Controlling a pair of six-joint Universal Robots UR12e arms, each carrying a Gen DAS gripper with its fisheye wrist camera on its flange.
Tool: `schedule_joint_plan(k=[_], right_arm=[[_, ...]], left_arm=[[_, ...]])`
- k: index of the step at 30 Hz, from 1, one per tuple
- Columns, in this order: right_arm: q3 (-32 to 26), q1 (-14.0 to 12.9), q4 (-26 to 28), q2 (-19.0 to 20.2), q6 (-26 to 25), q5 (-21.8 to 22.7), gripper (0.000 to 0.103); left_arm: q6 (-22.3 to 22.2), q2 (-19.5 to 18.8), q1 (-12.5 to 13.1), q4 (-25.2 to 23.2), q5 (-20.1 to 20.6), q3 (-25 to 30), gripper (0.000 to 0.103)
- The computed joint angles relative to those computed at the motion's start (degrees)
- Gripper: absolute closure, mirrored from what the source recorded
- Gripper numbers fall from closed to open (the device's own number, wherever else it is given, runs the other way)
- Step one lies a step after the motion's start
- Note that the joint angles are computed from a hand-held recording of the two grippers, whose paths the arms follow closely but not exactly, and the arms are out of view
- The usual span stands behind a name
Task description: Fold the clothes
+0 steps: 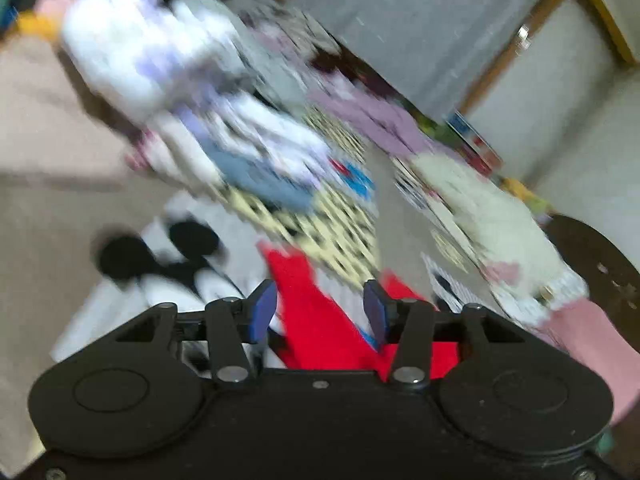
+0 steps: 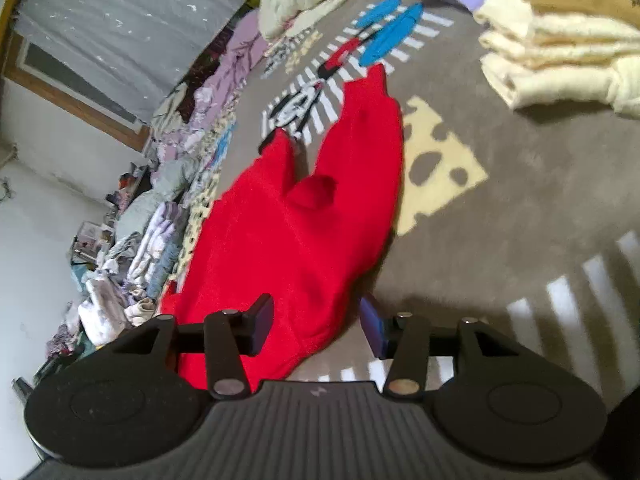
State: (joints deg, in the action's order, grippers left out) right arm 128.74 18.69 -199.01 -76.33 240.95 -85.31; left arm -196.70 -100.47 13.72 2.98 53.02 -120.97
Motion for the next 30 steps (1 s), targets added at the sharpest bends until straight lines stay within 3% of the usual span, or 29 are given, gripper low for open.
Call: schedule_joint_plan(k=[5,10,15,21,27,29,30], right_arm=[[-1.49,1.22,-2.17,3.09,4.5,-3.86,0.051],[-2.32,2.05,-1.52,4.24,5.63,-8.64,0.051],[-1.65,0.68,-6.24,5.94,6.91,-8.14,0.052],[-2.59,-0.78,-7.89,7.48,3.44,-7.35,0.057],[-3.65,-2.59,-10.3,9.34,-0.04,-5.54,0.061],[-3.79,-2.84,-11.82,10.06,-0.96,-5.37,0.062],[-3.84,-2.9,-12.63,10.4,-1.34,-5.37,0.062]], left_arm=[[-3.17,-1.93,-3.53,-2.07,-1.01,-2.61,0.052],[-11.8,-5.18,-5.24,0.67,2.1,-2.24,0.051],[-16.76,-8.19,-5.4,4.06,4.99,0.66,0.051],[-18.99,-12.47,-5.45,4.38,8.31,6.36,0.055],[-15.15,-15.28,-6.06,2.91,10.57,10.96,0.071],[-13.21,-15.84,-6.06,1.62,10.56,11.96,0.101],[-12.17,-15.99,-5.98,0.85,10.39,12.37,0.101]])
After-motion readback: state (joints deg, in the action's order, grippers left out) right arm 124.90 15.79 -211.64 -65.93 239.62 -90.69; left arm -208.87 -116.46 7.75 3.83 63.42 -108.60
